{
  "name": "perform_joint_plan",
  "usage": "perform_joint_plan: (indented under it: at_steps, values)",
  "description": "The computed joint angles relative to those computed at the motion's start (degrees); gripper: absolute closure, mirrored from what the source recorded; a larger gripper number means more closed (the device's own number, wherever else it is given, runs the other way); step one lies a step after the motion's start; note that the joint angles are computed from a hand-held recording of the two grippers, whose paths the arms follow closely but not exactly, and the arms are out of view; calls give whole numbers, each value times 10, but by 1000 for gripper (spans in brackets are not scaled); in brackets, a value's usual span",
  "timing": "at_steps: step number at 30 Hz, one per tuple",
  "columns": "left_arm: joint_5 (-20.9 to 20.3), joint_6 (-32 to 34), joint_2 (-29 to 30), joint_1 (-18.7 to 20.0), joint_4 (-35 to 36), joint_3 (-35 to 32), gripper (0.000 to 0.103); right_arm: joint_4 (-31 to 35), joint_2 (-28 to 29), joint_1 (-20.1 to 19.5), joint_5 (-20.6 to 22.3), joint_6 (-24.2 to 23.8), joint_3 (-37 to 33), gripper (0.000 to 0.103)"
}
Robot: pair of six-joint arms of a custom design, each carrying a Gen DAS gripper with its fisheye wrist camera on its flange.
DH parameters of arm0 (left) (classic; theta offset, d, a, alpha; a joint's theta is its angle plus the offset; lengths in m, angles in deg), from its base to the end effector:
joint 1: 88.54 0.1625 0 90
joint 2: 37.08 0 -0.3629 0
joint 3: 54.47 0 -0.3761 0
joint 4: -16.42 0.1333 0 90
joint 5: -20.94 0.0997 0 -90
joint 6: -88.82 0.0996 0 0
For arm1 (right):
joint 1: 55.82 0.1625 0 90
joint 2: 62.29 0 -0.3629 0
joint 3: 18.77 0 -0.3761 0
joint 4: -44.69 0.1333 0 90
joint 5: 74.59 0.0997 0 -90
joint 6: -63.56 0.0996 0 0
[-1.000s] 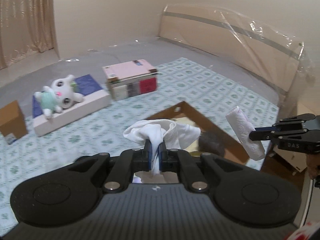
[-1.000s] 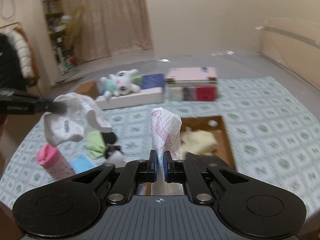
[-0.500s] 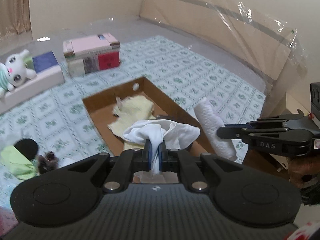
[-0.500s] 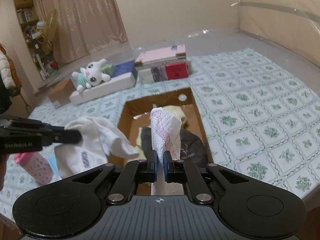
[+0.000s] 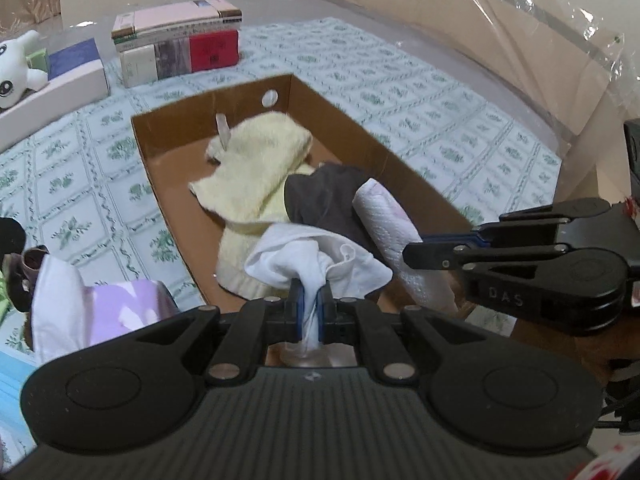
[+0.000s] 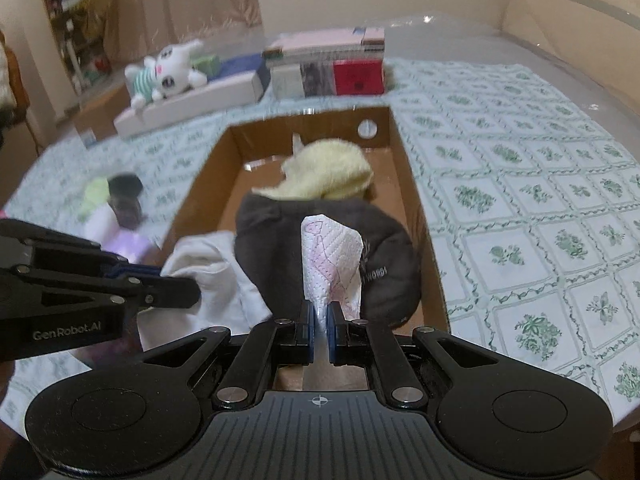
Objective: Organize soft objects
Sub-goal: 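Carry the napkin with the right gripper while the left gripper carries the white cloth over the box, then open both grippers releasing the napkin and white cloth into the box, then withdraw both grippers from the box toward the remaining items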
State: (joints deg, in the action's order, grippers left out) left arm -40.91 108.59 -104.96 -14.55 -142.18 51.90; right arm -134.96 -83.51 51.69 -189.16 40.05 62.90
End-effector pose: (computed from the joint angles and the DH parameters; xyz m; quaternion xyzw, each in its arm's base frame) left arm 0.0185 -0.5893 0.2387 0.2276 0.9108 -0.2441 0.2430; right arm 0.2847 -0.5970 -0.0638 0.2811 -0.9044 0.2352 0.2185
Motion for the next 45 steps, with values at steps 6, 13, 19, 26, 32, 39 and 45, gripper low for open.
perform_joint_plan:
  at_steps: [6, 13, 19, 26, 32, 39, 45]
  values:
    - [4, 31, 12, 3, -14, 4, 96, 13, 17, -8, -9, -26, -7, 96]
    - [-1, 36, -17, -4, -32, 28, 80, -26, 12, -5, -4, -40, 10, 82]
    - [7, 21, -67, -20, -62, 78, 78, -84, -19, 10, 4, -22, 64, 55]
    - [22, -20, -155, -36, -90, 162, 77, -186, -61, 34, 16, 75, 166, 49]
    - [51, -45, -242, -55, -96, 235, 77, -211, -69, 73, -16, 104, 201, 48]
    - [77, -69, -349, -63, -77, 298, 73, -230, -59, 114, -29, 125, 224, 46]
    - [88, -58, -429, -51, -48, 324, 72, -225, -39, 142, -26, 142, 215, 44]
